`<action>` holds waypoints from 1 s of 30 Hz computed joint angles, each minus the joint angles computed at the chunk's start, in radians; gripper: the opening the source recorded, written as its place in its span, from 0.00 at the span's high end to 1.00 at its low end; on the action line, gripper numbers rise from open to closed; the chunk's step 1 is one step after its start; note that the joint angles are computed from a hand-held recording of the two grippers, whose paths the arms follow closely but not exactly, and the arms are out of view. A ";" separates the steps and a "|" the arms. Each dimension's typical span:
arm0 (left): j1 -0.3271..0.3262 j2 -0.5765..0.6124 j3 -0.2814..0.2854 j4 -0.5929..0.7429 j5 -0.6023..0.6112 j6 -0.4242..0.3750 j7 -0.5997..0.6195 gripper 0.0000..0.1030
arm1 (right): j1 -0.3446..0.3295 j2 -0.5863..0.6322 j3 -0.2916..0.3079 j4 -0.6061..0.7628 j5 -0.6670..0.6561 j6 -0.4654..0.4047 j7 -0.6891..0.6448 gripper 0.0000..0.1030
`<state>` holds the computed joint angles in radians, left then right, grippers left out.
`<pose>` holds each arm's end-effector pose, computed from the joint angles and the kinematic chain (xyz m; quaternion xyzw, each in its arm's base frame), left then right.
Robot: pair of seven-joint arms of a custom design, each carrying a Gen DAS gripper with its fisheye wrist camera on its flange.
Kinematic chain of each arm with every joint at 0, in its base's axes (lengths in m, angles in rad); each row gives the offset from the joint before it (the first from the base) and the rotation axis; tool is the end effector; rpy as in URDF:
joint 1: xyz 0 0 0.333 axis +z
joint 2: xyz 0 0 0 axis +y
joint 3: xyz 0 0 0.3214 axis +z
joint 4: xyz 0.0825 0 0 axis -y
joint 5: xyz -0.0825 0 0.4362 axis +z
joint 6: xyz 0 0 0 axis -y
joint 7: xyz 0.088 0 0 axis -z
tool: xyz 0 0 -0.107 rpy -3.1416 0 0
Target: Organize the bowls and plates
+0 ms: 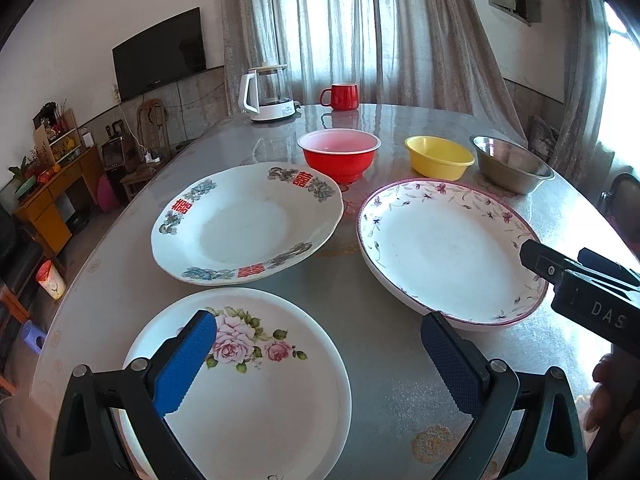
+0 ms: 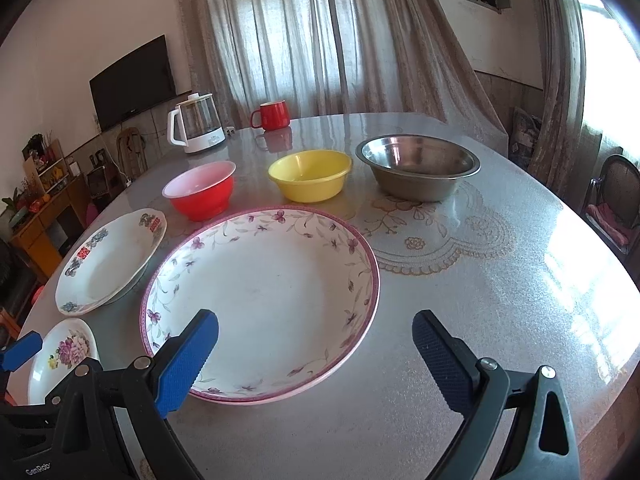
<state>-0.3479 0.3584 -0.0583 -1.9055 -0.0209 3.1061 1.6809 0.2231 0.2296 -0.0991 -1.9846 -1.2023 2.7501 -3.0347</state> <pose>0.6605 -0.2781 0.3846 -0.4722 0.7808 -0.3365 0.2327 0.6565 0.1224 0.3636 -0.4570 0.7867 -0.3284 0.2537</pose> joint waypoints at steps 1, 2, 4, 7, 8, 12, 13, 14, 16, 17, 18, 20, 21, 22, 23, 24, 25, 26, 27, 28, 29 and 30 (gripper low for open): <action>0.047 0.005 -0.056 0.009 -0.024 -0.014 0.038 0.00 | -0.007 0.000 -0.001 -0.002 0.007 0.019 -0.011 0.03; 0.115 0.012 -0.135 0.022 -0.065 -0.038 0.095 0.00 | -0.017 0.002 -0.001 -0.003 0.023 0.045 -0.029 0.03; 0.225 0.031 -0.270 0.053 -0.166 -0.098 0.219 0.00 | -0.034 0.006 -0.006 -0.006 0.055 0.100 -0.059 0.03; 0.288 0.054 -0.350 0.099 -0.280 -0.170 0.331 0.00 | -0.057 0.009 -0.017 -0.016 0.121 0.181 -0.109 0.03; 0.285 0.060 -0.351 0.114 -0.300 -0.187 0.346 0.00 | -0.060 0.010 -0.023 -0.019 0.139 0.200 -0.119 0.03; 0.236 0.077 -0.309 0.164 -0.340 -0.239 0.372 0.00 | -0.062 0.007 -0.041 -0.031 0.211 0.221 -0.188 0.03; 0.228 0.082 -0.303 0.175 -0.351 -0.253 0.384 0.00 | -0.064 0.005 -0.043 -0.033 0.227 0.221 -0.209 0.03; 0.225 0.087 -0.304 0.187 -0.367 -0.263 0.402 0.00 | -0.069 0.006 -0.042 -0.035 0.249 0.222 -0.236 0.03; 0.209 0.103 -0.292 0.216 -0.377 -0.283 0.425 0.00 | -0.095 0.010 -0.025 -0.042 0.336 0.246 -0.322 0.03; 0.196 0.107 -0.281 0.224 -0.373 -0.280 0.430 0.00 | -0.109 0.016 -0.015 -0.044 0.385 0.261 -0.370 0.03; 0.187 0.110 -0.275 0.230 -0.371 -0.274 0.438 0.00 | -0.129 0.022 0.003 -0.045 0.447 0.267 -0.434 0.03; 0.193 0.122 -0.288 0.252 -0.388 -0.297 0.476 0.00 | -0.189 0.036 0.064 -0.044 0.595 0.274 -0.581 0.03; 0.198 0.132 -0.294 0.271 -0.402 -0.320 0.490 0.00 | -0.212 0.043 0.085 -0.045 0.650 0.289 -0.630 0.03; 0.196 0.146 -0.294 0.295 -0.411 -0.344 0.494 0.00 | -0.241 0.049 0.113 -0.046 0.708 0.302 -0.688 0.03; 0.192 0.157 -0.289 0.316 -0.415 -0.366 0.494 0.00 | -0.278 0.057 0.153 -0.044 0.771 0.303 -0.755 0.03; 0.186 0.168 -0.283 0.336 -0.414 -0.388 0.492 0.00 | -0.311 0.065 0.187 -0.039 0.826 0.300 -0.812 0.04; 0.181 0.181 -0.280 0.358 -0.417 -0.409 0.489 0.00 | -0.352 0.075 0.229 -0.036 0.885 0.304 -0.872 0.04; 0.180 0.193 -0.279 0.376 -0.422 -0.425 0.489 0.00 | -0.407 0.087 0.289 -0.031 0.953 0.309 -0.945 0.05; 0.174 0.205 -0.274 0.395 -0.422 -0.442 0.484 0.00 | -0.452 0.099 0.337 -0.023 1.006 0.304 -1.004 0.09; 0.172 0.215 -0.271 0.412 -0.424 -0.461 0.479 0.00 | -0.464 0.110 0.351 -0.014 1.033 0.297 -1.034 0.13; 0.167 0.223 -0.267 0.425 -0.422 -0.474 0.474 0.00 | -0.481 0.120 0.370 -0.004 1.061 0.289 -1.070 0.14; 0.158 0.233 -0.257 0.440 -0.412 -0.480 0.463 0.00 | -0.496 0.130 0.386 0.006 1.087 0.281 -1.104 0.20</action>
<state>-0.1900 0.5910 -0.3150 -1.4654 -0.4329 2.6256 2.1435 -0.2733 0.3598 0.2871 -1.9791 -0.1157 3.0310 -4.1391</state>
